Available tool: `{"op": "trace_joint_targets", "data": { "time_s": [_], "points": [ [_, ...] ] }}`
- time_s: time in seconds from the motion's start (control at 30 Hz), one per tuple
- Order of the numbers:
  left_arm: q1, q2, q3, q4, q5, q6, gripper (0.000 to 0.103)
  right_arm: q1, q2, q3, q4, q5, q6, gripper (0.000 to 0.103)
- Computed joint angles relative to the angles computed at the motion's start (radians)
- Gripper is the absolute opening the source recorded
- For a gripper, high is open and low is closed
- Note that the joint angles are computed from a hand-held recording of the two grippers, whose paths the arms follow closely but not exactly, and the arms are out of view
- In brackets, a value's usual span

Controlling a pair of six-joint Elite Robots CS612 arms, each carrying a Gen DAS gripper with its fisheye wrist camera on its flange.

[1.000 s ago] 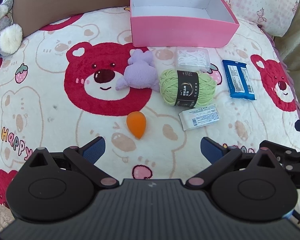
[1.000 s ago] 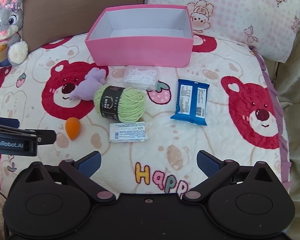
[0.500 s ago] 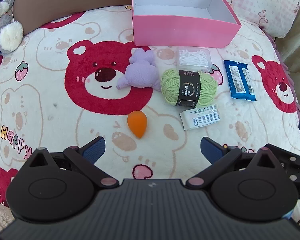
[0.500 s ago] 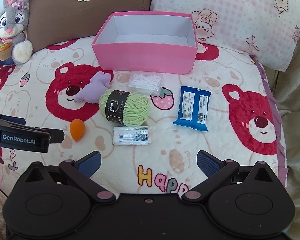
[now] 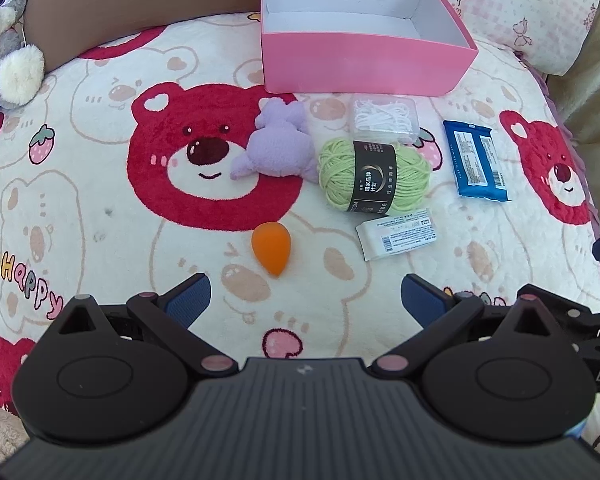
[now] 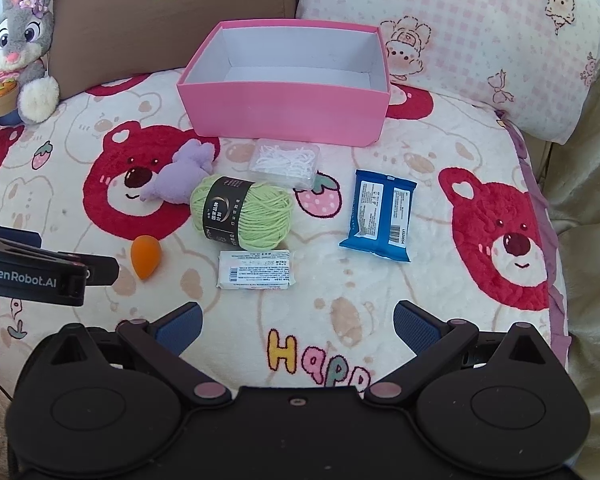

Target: Organize objects

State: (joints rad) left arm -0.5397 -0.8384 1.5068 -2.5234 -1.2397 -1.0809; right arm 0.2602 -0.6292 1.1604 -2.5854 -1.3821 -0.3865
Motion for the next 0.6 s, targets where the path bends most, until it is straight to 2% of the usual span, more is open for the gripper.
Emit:
{"op": "trace_joint_targets", "data": {
  "time_s": [0.6],
  "points": [
    [-0.002, -0.008, -0.001, -0.001, 0.012, 0.011, 0.103, 0.001, 0.000, -0.001, -0.002, -0.005, -0.001, 0.103]
  ]
}}
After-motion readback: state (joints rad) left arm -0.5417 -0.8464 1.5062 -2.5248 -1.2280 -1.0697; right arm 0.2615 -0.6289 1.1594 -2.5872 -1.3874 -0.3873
